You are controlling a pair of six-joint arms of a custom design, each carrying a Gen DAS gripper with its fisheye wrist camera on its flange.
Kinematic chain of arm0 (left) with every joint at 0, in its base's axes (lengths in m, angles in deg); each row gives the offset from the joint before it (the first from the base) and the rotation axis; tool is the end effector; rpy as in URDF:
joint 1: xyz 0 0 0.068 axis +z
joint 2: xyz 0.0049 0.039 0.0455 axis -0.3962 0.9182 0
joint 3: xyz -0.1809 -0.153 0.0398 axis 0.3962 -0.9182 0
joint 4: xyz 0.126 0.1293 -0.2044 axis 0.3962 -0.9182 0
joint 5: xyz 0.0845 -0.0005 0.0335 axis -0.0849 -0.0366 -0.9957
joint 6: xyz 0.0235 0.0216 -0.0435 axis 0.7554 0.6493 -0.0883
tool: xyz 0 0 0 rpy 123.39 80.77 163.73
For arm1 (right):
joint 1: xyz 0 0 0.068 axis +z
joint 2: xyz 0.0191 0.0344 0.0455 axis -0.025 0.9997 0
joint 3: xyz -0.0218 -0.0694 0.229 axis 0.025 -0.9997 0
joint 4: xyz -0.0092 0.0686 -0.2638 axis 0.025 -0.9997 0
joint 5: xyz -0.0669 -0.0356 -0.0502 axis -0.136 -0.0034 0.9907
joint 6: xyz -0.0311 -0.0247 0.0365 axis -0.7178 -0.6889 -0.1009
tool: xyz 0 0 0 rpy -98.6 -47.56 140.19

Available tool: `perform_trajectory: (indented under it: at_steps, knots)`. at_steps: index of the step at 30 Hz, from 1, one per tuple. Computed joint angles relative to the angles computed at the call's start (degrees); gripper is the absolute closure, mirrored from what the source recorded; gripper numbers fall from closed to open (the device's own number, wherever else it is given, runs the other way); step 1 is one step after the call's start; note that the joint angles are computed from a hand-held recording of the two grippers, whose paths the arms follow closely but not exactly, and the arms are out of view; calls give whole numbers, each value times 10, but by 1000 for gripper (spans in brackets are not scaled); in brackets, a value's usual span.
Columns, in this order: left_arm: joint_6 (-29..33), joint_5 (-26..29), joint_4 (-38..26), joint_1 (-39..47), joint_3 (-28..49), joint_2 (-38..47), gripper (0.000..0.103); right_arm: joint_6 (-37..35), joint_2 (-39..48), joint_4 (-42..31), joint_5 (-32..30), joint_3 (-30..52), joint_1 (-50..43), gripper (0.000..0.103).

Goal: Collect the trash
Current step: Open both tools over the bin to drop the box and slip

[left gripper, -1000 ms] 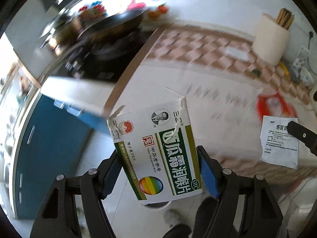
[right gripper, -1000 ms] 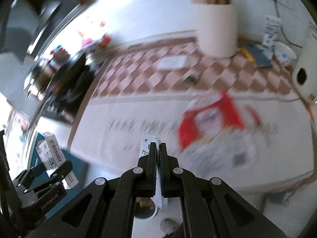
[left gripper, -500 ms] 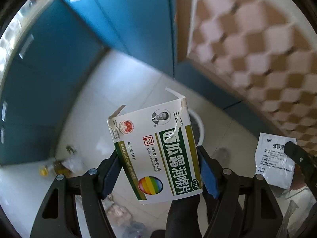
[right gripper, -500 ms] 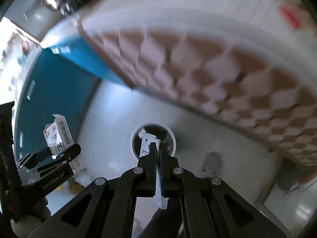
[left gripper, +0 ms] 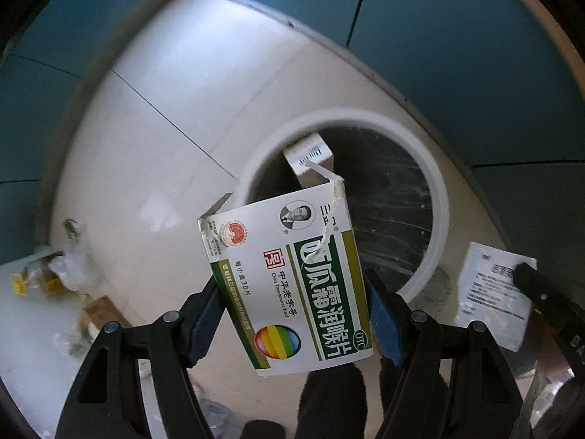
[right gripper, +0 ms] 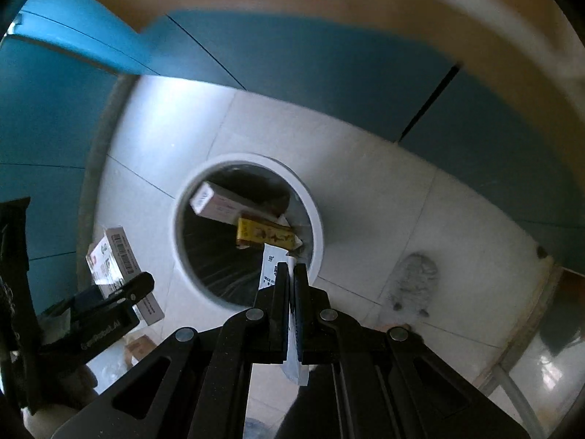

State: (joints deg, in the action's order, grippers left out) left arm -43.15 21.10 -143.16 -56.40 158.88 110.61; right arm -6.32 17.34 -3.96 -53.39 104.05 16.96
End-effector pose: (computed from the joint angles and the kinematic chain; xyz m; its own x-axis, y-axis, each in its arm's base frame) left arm 0.3182 -0.2101 0.1924 -0.9804 -0.0784 0.1809 -0.0697 0.9961 0.0541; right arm 0.3108 0.1106 0.2076 -0.9754 0.2008 0.0907 0.2140 0.9613 0.1733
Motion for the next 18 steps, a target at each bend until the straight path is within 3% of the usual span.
perform_trajectory:
  at_steps: [3, 8, 10, 11, 12, 13, 15, 18]
  knots:
    - [4, 16, 37, 10, -32, 11, 33, -14, 51, 74, -13, -39, -9, 101]
    - [12, 20, 38, 16, -28, 32, 32, -26, 123, 118, -35, -35, -11, 100]
    - [14, 16, 37, 18, -30, 27, 27, -25, 140, 124, -47, -31, -10, 99]
    - [12, 8, 35, 19, -31, 24, 16, -26, 149, 121, -52, -25, -7, 99]
    - [11, 3, 37, 20, -35, 23, 4, -25, 154, 116, -53, -17, -5, 96]
    - [10, 1, 35, 21, -43, 13, 1, -25, 161, 110, -56, -9, -4, 89]
    - [2, -5, 29, 25, -53, 1, 0, -27, 166, 96, -62, 0, -5, 78]
    - [-11, 0, 27, 34, -75, -27, 0, -28, 171, 81, -65, 13, -1, 72]
